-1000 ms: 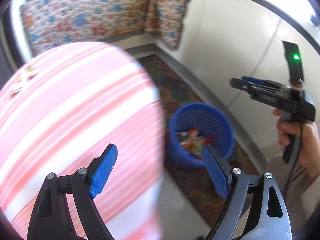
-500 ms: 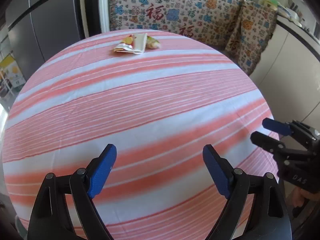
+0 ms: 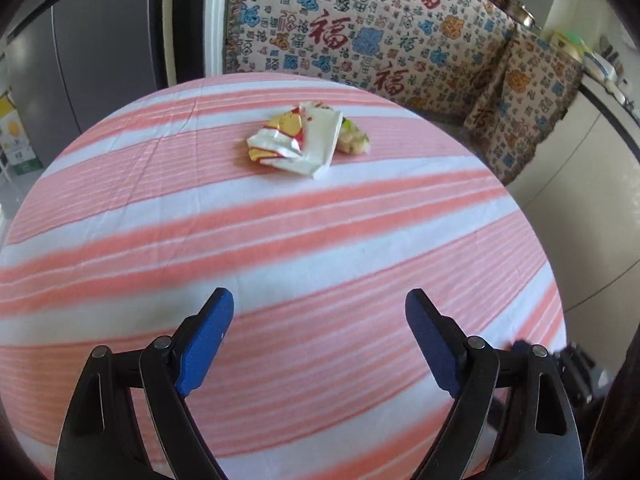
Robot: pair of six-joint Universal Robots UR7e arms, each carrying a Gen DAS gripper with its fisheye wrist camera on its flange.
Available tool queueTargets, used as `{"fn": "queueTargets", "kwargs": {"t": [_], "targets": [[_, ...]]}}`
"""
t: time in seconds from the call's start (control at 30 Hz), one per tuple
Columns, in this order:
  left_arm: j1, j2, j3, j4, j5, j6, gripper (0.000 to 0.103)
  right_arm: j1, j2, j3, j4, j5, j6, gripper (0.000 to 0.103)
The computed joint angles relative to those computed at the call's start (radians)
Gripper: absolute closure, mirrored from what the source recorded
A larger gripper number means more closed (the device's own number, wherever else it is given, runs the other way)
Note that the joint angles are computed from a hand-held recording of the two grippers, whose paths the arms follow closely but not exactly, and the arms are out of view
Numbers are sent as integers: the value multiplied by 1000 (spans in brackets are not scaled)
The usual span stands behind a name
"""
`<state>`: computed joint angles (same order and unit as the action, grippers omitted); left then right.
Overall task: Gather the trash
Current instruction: 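Move both tools back over the table toward the last wrappers, then grasp the white-and-yellow wrapper with the left tool while the right tool grasps the yellow candy wrapper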
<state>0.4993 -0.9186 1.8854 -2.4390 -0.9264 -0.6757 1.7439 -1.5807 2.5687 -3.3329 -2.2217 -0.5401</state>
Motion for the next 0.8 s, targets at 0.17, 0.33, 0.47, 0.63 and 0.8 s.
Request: {"fn": "queueTargets", "kwargs": {"t": [0.17,0.33,0.47,0.63,0.8], "targets": [[108,87,-135,-48,-53,-29,27,11,33,-5,-33,-20,-10,41],[147,163,-207,-87,-56,-67,45,14,31,-1,-31,-19,-2,41],[154,185,-218,-99,-56,-88,93,9,27,-3,-27,-15,-5,41],[128,126,-153,-81,-47,-75,99,8,27,-4,-26,-14,-7,41],[87,-32,-59,86,-135,-49,99,7,26,-4,-25,-14,-7,41]]}}
